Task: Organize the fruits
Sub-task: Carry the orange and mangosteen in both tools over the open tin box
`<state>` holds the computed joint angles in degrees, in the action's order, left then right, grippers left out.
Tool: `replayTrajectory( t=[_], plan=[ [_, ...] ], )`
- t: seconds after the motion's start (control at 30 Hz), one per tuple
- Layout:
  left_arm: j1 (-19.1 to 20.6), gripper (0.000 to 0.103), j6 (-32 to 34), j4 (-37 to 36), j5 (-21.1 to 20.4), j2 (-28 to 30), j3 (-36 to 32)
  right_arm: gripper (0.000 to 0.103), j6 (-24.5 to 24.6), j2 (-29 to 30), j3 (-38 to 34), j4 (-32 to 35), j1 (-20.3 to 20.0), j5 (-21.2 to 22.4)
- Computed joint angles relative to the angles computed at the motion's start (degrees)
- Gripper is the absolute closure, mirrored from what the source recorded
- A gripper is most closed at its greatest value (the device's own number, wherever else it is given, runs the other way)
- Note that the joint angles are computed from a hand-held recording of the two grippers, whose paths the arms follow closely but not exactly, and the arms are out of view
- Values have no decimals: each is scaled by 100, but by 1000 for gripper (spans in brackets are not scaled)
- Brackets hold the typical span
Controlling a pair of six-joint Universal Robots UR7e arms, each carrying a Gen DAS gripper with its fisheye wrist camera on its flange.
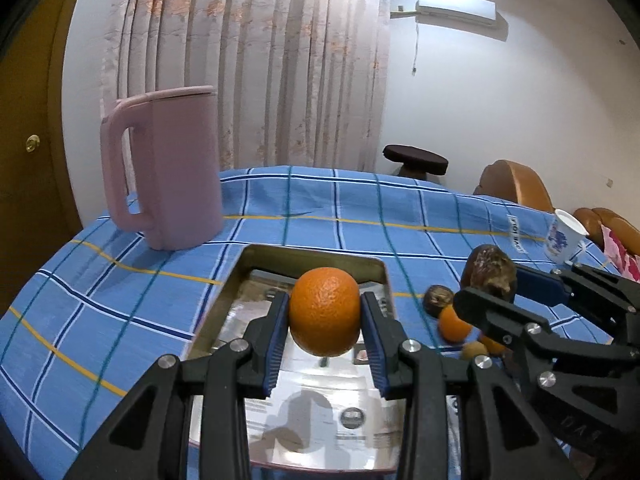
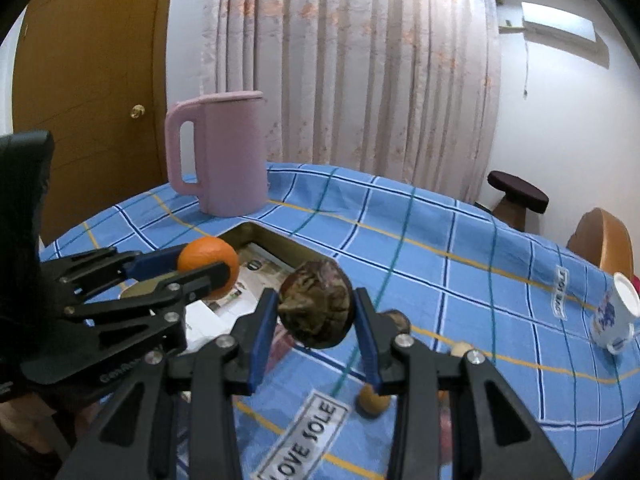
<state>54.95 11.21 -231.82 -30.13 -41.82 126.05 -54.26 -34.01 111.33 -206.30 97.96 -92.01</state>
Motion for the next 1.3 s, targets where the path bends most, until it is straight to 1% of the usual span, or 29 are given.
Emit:
replayTrajectory(
  t=[0.27,0.57,1.0,1.3],
  plan=[
    [201,65,82,208,34,-160,-72,62,-19,303,-350,216,138,-76],
    [477,65,-361,998,-267,-452,-47,62,-77,574,-587,403,133,-143],
    [584,65,-359,1189,-186,-431,-137,62,-196,762,-779,653,183,-293],
    [680,65,-543,1516,-182,-422,-197,62,-413,897,-831,726,205,-469]
  ],
)
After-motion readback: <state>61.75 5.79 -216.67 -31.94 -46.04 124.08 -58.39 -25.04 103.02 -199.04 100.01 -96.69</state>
